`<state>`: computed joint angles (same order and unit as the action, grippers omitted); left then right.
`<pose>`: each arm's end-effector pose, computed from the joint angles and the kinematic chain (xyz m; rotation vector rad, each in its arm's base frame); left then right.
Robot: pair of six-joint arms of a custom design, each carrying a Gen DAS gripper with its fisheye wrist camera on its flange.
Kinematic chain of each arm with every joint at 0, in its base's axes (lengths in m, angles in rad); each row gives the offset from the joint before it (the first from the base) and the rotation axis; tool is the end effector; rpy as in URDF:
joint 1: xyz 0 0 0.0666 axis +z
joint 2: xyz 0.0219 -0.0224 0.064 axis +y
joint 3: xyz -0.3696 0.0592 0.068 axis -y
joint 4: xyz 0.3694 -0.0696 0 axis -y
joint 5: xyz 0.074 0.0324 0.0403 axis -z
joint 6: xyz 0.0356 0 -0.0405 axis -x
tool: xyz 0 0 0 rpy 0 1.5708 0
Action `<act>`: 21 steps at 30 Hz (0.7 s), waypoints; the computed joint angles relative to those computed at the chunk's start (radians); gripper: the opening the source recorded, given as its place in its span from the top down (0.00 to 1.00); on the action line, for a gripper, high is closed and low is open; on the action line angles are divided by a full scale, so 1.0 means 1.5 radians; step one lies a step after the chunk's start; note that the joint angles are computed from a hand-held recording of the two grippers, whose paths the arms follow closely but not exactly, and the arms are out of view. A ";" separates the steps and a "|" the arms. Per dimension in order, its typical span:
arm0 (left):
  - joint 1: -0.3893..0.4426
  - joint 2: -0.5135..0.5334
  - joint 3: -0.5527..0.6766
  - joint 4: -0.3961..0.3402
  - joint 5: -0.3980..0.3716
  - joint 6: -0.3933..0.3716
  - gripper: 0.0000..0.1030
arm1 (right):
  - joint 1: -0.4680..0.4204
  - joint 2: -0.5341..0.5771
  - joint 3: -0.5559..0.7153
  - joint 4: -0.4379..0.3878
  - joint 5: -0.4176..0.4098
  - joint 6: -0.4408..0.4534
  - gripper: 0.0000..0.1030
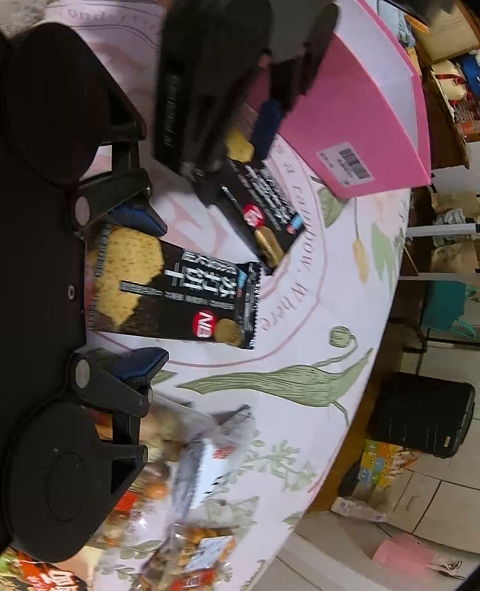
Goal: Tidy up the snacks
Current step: 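Grasp a black cracker pack with each gripper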
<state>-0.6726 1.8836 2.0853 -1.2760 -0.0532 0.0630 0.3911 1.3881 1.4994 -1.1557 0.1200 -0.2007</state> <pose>0.4814 -0.3815 0.4389 0.7794 2.5372 -0.1760 0.4118 0.1648 0.4528 -0.2055 2.5959 0.0550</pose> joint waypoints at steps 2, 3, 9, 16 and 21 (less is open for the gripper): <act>0.003 -0.001 0.000 0.001 0.009 0.000 0.55 | 0.002 -0.001 -0.006 0.013 0.000 0.003 0.37; 0.004 0.004 0.008 -0.005 0.014 0.000 0.55 | 0.008 -0.004 -0.010 0.019 0.013 0.009 0.45; 0.007 0.002 0.021 -0.028 0.033 0.016 0.55 | 0.019 -0.026 -0.019 0.031 0.026 -0.010 0.46; 0.003 -0.018 0.023 -0.049 0.047 0.018 0.55 | 0.026 -0.065 -0.023 0.023 0.018 -0.048 0.46; -0.009 -0.045 0.011 -0.069 0.038 0.013 0.55 | 0.034 -0.092 -0.016 0.006 -0.005 -0.079 0.46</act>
<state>-0.6854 1.8158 2.1014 -1.3802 0.0044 0.0819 0.4418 1.2507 1.4752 -1.1460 0.1121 -0.3196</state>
